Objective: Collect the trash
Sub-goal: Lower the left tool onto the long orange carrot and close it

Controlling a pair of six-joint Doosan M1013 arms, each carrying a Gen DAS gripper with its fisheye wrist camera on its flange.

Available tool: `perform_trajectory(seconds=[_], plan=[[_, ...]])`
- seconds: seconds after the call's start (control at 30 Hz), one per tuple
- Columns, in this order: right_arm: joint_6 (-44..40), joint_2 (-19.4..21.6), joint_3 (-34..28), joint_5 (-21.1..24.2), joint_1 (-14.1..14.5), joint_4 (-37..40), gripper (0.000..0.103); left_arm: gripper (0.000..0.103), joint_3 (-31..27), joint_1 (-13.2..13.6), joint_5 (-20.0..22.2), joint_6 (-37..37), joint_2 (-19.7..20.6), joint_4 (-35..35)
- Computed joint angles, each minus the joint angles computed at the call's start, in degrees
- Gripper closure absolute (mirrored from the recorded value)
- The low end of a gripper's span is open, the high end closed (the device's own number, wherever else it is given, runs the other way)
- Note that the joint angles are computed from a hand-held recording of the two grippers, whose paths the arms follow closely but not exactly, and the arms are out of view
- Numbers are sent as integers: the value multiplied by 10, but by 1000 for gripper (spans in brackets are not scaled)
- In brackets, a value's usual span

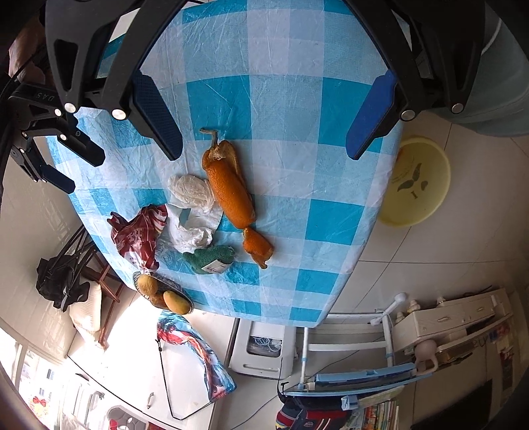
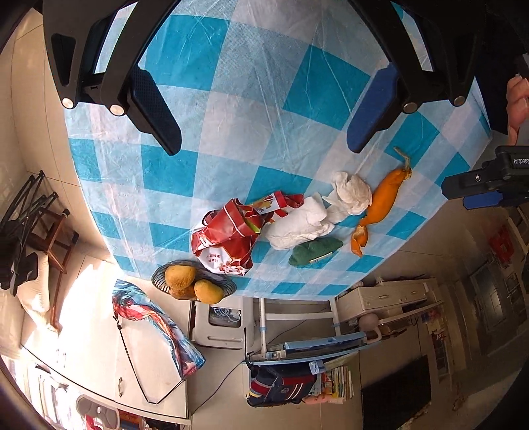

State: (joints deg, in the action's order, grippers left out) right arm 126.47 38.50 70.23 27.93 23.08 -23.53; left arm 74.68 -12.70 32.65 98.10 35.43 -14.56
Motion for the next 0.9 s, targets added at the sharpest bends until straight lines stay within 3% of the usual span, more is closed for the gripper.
perform_trajectory(seconds=[0.2, 0.4, 0.63, 0.7, 0.77, 0.8, 0.87, 0.9], plan=[[-38, 0, 1, -7, -3, 42, 7, 7, -27, -6, 17, -40, 19, 14], [-85, -5, 8, -19, -3, 73, 7, 7, -59, -25, 21, -120, 40, 122], [-175, 2, -3, -19, -8, 135, 7, 8, -122, -30, 65, -126, 82, 145], [-204, 4, -6, -19, -11, 163, 7, 15, -134, -30, 77, -124, 91, 143], [-234, 8, -9, -17, -13, 201, 7, 42, -148, -26, 96, -108, 100, 112], [-247, 9, -11, -16, -14, 217, 7, 43, -149, -26, 97, -105, 101, 105], [-266, 10, -12, -15, -14, 237, 7, 71, -147, -24, 101, -72, 100, 74], [-272, 10, -12, -17, -13, 241, 7, 72, -146, -24, 102, -63, 99, 68]])
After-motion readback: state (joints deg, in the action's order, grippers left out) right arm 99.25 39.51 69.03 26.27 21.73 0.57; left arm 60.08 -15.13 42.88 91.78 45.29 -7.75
